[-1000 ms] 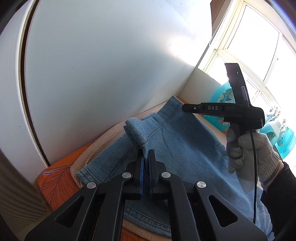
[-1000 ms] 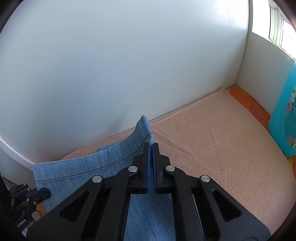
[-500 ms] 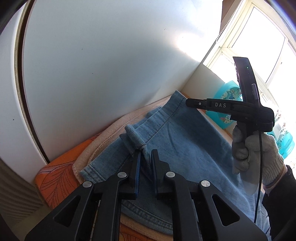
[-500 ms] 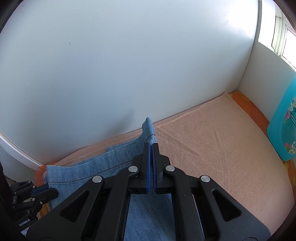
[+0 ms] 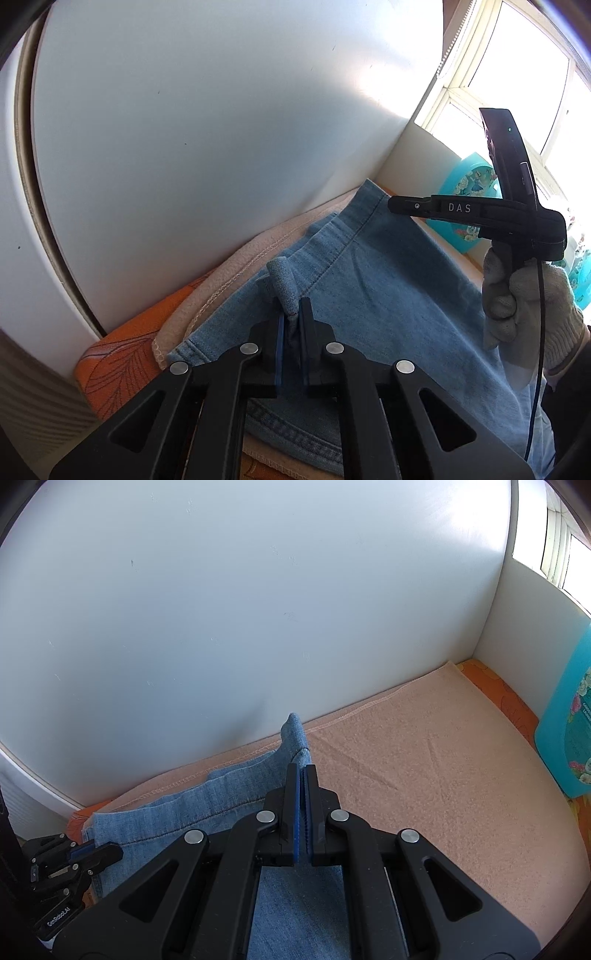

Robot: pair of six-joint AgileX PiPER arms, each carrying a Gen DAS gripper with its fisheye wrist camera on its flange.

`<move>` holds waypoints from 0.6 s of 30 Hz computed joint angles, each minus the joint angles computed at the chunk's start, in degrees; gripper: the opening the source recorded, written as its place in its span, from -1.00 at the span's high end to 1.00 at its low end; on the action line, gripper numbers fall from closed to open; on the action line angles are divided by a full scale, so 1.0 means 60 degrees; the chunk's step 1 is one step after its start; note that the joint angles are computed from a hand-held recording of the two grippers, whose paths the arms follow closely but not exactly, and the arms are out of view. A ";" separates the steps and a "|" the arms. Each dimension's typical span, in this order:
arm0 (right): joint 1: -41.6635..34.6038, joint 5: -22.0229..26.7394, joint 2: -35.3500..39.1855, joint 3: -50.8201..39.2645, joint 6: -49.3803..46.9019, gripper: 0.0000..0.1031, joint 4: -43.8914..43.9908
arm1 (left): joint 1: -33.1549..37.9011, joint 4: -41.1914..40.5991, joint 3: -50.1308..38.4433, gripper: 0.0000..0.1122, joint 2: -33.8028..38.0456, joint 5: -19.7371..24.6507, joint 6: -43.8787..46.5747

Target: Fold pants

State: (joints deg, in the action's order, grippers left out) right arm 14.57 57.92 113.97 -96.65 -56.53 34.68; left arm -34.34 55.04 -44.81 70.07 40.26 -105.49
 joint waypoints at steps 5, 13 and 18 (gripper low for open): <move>-0.0176 0.0427 -0.0510 -0.0035 -0.0126 0.95 0.0205 | -0.0889 0.0502 0.0212 0.91 -0.0967 0.0939 -0.0556; 0.0208 0.0270 -0.0351 -0.0195 0.0251 0.95 0.0021 | -0.1299 0.0541 0.0470 0.91 -0.1463 0.1818 -0.0697; 0.0526 -0.0439 0.0236 -0.0077 0.0672 0.95 -0.0695 | -0.1088 0.0155 0.0581 0.91 -0.1192 0.1635 -0.0475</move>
